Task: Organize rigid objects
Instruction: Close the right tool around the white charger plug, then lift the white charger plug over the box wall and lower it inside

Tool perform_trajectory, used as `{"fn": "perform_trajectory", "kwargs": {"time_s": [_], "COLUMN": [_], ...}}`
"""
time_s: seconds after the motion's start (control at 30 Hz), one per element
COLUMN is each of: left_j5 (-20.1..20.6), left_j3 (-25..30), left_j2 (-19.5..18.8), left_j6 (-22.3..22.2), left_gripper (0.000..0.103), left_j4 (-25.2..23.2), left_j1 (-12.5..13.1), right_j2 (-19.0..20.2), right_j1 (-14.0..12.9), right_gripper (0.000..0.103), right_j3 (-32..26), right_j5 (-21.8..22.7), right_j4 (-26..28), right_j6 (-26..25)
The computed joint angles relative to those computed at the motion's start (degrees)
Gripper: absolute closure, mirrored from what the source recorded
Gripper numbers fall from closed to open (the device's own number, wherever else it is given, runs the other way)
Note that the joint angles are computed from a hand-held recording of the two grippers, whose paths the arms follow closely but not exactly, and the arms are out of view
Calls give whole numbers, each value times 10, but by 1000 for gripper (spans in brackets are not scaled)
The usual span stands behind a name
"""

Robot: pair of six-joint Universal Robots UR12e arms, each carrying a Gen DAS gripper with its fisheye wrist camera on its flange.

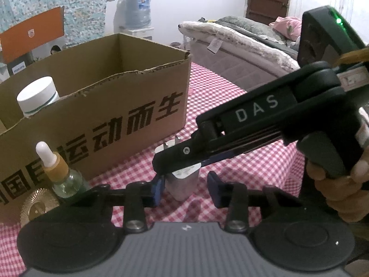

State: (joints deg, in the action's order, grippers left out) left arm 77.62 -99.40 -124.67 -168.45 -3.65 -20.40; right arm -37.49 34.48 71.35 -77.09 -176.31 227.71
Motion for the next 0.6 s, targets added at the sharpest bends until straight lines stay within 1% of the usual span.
{"fn": "perform_trajectory", "kwargs": {"time_s": [0.2,0.6], "left_j5": [9,11], "left_j3": [10,19], "left_j2": [-6,-12], "left_j6": [-10,-13], "left_gripper": [68,67], "left_j4": [-7,-15], "left_j1": [-1,-2], "right_j2": [4,13], "right_j1": [1,-2], "right_gripper": [57,53], "right_j3": [-10,-25], "right_j5": [-12,-12], "right_j4": [8,20], "right_j6": [8,23]}}
